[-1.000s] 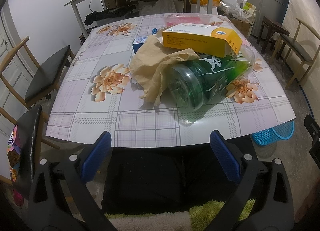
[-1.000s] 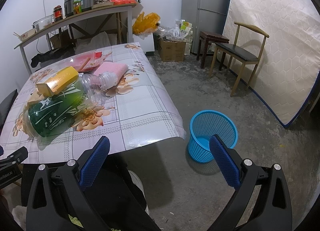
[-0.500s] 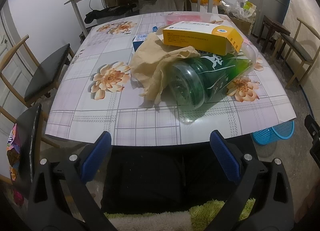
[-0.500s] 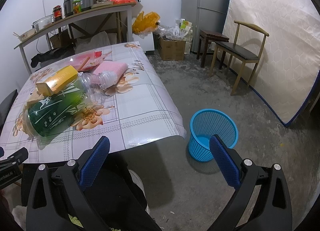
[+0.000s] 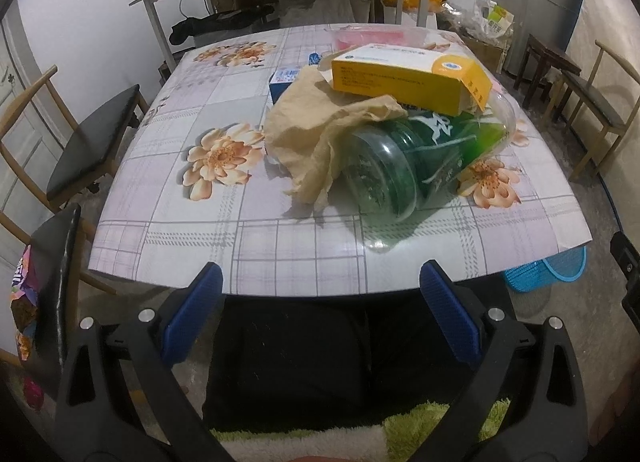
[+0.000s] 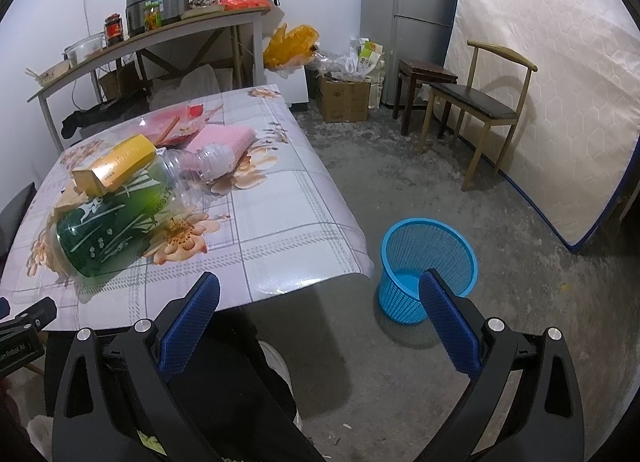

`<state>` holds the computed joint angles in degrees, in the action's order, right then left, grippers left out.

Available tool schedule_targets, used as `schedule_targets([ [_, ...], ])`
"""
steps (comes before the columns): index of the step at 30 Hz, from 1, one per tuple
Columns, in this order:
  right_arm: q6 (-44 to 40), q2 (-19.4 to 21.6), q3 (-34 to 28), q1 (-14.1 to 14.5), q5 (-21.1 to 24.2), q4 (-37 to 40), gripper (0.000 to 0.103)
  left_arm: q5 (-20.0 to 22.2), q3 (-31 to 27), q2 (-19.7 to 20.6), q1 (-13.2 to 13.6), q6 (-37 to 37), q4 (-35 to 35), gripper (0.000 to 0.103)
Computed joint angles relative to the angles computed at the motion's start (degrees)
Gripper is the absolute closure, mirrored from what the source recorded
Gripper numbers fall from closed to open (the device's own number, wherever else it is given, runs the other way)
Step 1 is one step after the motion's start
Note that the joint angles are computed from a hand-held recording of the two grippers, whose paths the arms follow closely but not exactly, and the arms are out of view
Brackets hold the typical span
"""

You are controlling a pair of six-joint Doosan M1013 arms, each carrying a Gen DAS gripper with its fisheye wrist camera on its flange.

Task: Collect trash
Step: 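Grasp the yellow-white medicine box with the right tool while the left tool grasps the brown napkin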

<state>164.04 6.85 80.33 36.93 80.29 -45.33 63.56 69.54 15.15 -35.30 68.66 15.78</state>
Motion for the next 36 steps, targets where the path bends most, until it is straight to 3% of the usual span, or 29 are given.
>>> schedule_targets([
  [7,-0.01,1.05,-2.13,-0.43,-2.53,-4.88,0.006,-1.83,-3.00,1.18,2.22,1.97,-2.75,0.007],
  [12,-1.32,2.39,-4.30,-1.17,-6.98,-8.07,0.006,-4.87,-5.96,2.59,4.46,5.89,-6.25,0.007],
  [16,-4.06,3.43,-5.66,-1.83,-12.25,-8.67,0.006,-7.69,-8.06,3.88,7.23,12.76,-15.46,0.007],
  [21,-17.68,5.36,-10.70,-4.85,-21.98,2.03,0.006,-10.88,-8.74,5.02,9.56,17.36,-23.32,0.007],
  [23,-28.79,7.16,-14.50,-7.15,-24.84,13.29,0.006,-10.20,-9.43,5.73,10.05,19.31,-24.89,0.007],
  [25,-40.77,10.47,-20.09,-8.97,-22.14,24.33,0.006,-8.98,-9.89,6.31,10.73,20.46,-26.99,0.007],
  [28,-50.12,14.51,-26.14,-10.45,-17.38,32.02,0.006,-6.10,-10.72,7.27,11.74,23.02,-31.00,0.007],
  [29,-54.00,17.09,-30.12,-11.09,-13.46,35.31,0.006,-5.43,-10.74,7.33,11.97,23.50,-31.90,0.007],
  [32,-60.13,22.12,-37.46,-12.38,-4.65,41.51,0.006,-3.77,-10.92,7.85,12.86,25.61,-35.37,0.007],
  [36,-64.19,27.54,-45.78,-12.58,5.73,41.16,0.006,-2.80,-11.17,8.46,13.66,27.30,-37.76,0.007],
])
